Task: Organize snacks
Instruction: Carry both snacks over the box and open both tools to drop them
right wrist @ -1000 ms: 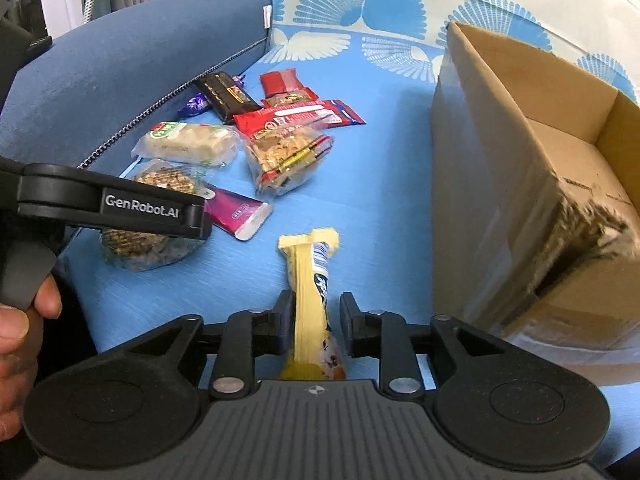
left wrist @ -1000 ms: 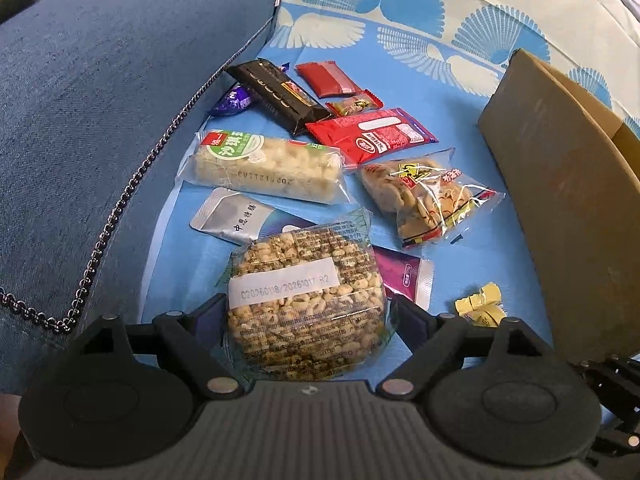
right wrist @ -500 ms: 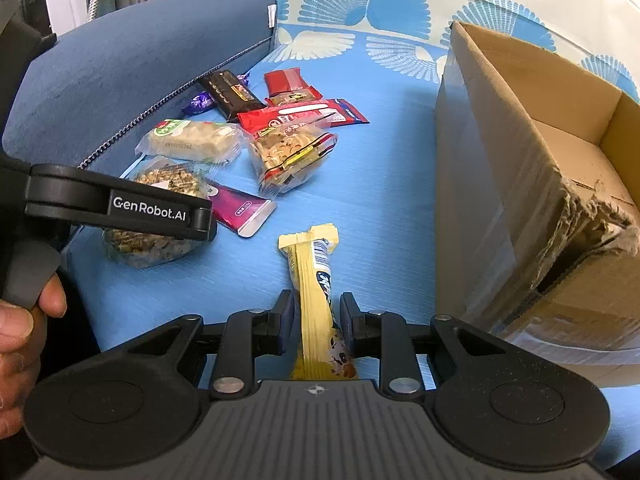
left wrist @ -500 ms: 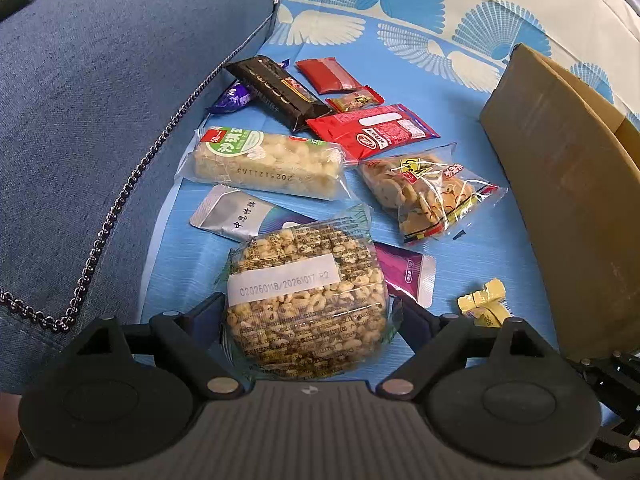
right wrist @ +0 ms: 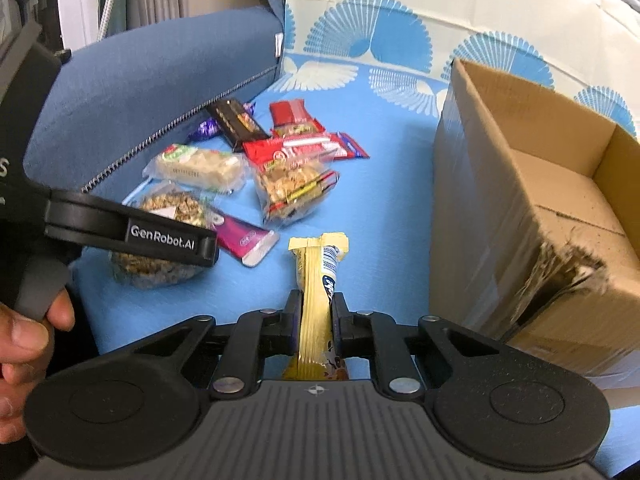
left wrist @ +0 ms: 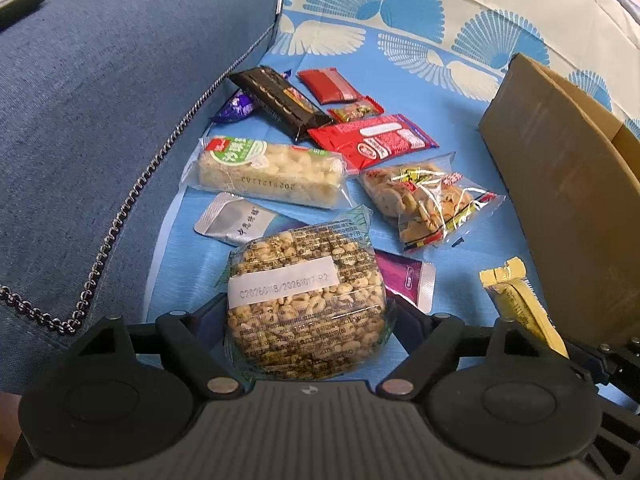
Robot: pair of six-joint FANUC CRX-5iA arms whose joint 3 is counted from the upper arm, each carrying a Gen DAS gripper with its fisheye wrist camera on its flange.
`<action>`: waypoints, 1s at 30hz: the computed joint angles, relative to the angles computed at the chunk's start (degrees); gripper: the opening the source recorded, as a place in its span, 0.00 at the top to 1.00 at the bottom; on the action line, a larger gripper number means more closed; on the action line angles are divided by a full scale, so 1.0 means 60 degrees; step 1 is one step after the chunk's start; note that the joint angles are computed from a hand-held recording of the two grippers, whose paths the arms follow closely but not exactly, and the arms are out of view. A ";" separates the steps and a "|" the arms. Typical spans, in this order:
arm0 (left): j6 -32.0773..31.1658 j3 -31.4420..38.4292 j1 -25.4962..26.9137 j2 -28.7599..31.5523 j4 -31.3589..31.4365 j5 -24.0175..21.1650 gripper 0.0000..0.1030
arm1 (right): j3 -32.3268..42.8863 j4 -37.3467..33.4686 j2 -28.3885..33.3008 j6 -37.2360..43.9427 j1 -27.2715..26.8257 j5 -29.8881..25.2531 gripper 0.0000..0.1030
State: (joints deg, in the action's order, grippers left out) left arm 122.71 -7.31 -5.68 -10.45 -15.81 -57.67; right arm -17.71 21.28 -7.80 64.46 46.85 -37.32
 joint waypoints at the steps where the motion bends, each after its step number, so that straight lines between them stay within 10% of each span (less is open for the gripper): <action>1: 0.0059 -0.0004 -0.0038 -0.0032 -0.0073 0.0038 0.16 | -0.0028 0.0013 -0.0040 -0.0005 -0.0002 0.0053 0.85; 18: 0.1282 -0.0939 -0.0414 -0.1707 -0.0708 0.1666 0.18 | -0.1374 0.1255 -0.1455 -0.1396 -0.0257 0.2251 0.86; 30: 0.1069 0.0414 -0.1217 -0.1664 -0.1225 0.0774 0.18 | -0.1711 0.2528 -0.1709 -0.3434 -0.1624 0.4641 0.86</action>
